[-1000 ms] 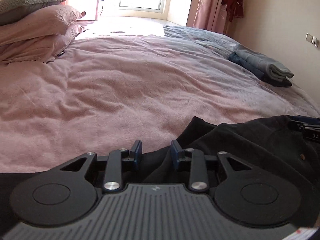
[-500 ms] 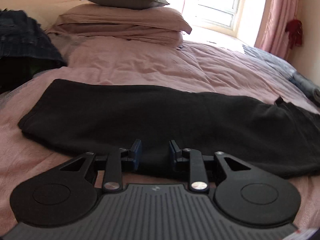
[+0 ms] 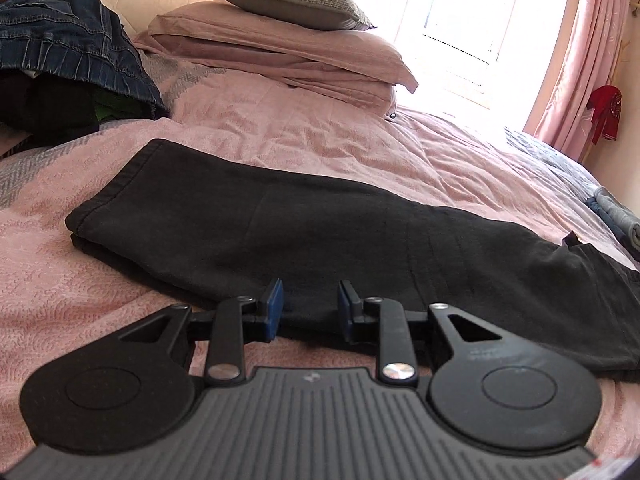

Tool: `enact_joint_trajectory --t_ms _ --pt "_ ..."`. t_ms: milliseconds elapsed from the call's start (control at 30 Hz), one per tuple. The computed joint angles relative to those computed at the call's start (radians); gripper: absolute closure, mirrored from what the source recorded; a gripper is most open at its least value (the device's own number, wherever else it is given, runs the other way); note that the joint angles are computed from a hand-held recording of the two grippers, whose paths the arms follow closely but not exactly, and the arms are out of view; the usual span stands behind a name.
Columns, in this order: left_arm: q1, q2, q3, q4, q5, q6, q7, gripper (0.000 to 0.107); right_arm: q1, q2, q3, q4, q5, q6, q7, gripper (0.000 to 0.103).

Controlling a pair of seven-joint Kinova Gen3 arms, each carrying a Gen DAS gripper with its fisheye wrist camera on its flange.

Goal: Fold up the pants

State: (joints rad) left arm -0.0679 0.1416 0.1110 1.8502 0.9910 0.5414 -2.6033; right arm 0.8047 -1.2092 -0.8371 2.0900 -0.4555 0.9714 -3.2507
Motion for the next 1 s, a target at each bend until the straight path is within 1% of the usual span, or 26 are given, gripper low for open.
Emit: enact_joint_trajectory --t_ms 33,67,100,133,167,200,267,300,333,367,400,467,500,567,600,633,667,700,733,767,800,833,867,933,967,1000 --pt "-0.001 0.002 0.002 -0.002 0.001 0.001 -0.004 0.083 0.016 -0.011 0.004 0.014 -0.017 -0.009 0.017 0.079" --pt "0.008 0.005 -0.008 -0.004 0.002 0.004 -0.008 0.083 0.032 -0.018 0.014 0.017 -0.038 -0.002 0.045 0.090" --pt "0.033 0.008 -0.035 -0.009 0.001 0.010 -0.011 0.083 0.041 -0.025 0.017 0.003 -0.043 0.022 0.069 0.091" --pt "0.069 0.011 -0.077 -0.013 0.009 0.018 -0.023 0.083 0.061 -0.030 0.022 -0.030 -0.032 0.060 0.110 0.091" --pt "0.095 0.013 -0.110 -0.016 0.020 0.028 -0.040 0.083 0.078 -0.026 0.013 -0.076 -0.004 0.097 0.151 0.092" --pt "0.107 0.015 -0.127 -0.018 0.021 0.034 -0.050 0.083 0.080 -0.018 -0.001 -0.122 0.021 0.136 0.191 0.092" --pt "0.102 0.018 -0.118 -0.018 0.010 0.020 -0.048 0.083 0.119 0.043 -0.061 -0.196 0.062 0.217 0.258 0.092" --pt "0.113 0.021 -0.126 -0.020 0.005 0.013 -0.044 0.083 0.155 0.063 -0.093 -0.218 0.059 0.258 0.293 0.091" --pt "0.114 0.024 -0.124 -0.022 -0.004 0.008 -0.037 0.083 0.193 0.066 -0.108 -0.232 0.046 0.289 0.330 0.089" --pt "0.117 0.026 -0.124 -0.027 -0.023 0.007 -0.020 0.083 0.230 0.061 -0.119 -0.264 0.049 0.330 0.362 0.085" --pt "0.117 0.023 -0.122 -0.031 -0.037 0.007 -0.009 0.083 0.259 0.074 -0.136 -0.306 0.069 0.371 0.400 0.075" --pt "0.078 0.009 -0.078 -0.026 -0.060 -0.008 -0.007 0.083 0.301 0.086 -0.188 -0.399 0.145 0.451 0.467 0.066" --pt "0.047 -0.001 -0.047 -0.017 -0.056 -0.024 -0.020 0.083 0.324 0.071 -0.210 -0.443 0.186 0.474 0.507 0.066" --pt "-0.040 -0.013 0.026 -0.006 -0.030 -0.030 -0.043 0.083 0.341 0.040 -0.227 -0.505 0.218 0.472 0.584 0.065" --pt "-0.062 -0.010 0.040 -0.011 -0.037 -0.028 -0.030 0.083 0.344 0.048 -0.248 -0.516 0.210 0.447 0.609 0.065" --pt "-0.067 -0.002 0.042 -0.020 -0.060 -0.034 -0.002 0.083 0.331 0.061 -0.262 -0.508 0.187 0.406 0.632 0.065" --pt "-0.053 0.009 0.031 -0.026 -0.099 -0.056 0.039 0.083 0.322 0.070 -0.274 -0.482 0.152 0.366 0.668 0.065" --pt "-0.027 0.020 0.006 -0.031 -0.140 -0.078 0.076 0.080 0.316 0.093 -0.304 -0.463 0.131 0.336 0.689 0.065" --pt "0.010 0.032 -0.037 -0.037 -0.181 -0.095 0.113 0.077 0.320 0.104 -0.336 -0.452 0.126 0.322 0.706 0.065" --pt "0.043 0.039 -0.079 -0.044 -0.214 -0.098 0.153 0.075 0.331 0.097 -0.364 -0.461 0.137 0.325 0.740 0.065" --pt "0.068 0.040 -0.123 -0.052 -0.232 -0.084 0.194 0.071 0.344 0.102 -0.397 -0.484 0.162 0.344 0.765 0.064" --pt "0.092 0.038 -0.169 -0.061 -0.249 -0.064 0.234 0.071 0.359 0.114 -0.414 -0.510 0.172 0.374 0.780 0.064" --pt "0.123 0.036 -0.215 -0.065 -0.283 -0.061 0.275 0.071 0.370 0.121 -0.413 -0.527 0.168 0.399 0.779 0.064" --pt "0.198 0.041 -0.308 -0.066 -0.364 -0.079 0.355 0.079 0.370 0.141 -0.394 -0.539 0.149 0.427 0.734 0.063" --pt "0.229 0.034 -0.348 -0.071 -0.404 -0.068 0.395 0.081 0.369 0.143 -0.371 -0.541 0.127 0.443 0.717 0.063" --pt "0.243 0.020 -0.369 -0.077 -0.437 -0.042 0.432 0.081 0.370 0.135 -0.335 -0.542 0.093 0.457 0.716 0.063"
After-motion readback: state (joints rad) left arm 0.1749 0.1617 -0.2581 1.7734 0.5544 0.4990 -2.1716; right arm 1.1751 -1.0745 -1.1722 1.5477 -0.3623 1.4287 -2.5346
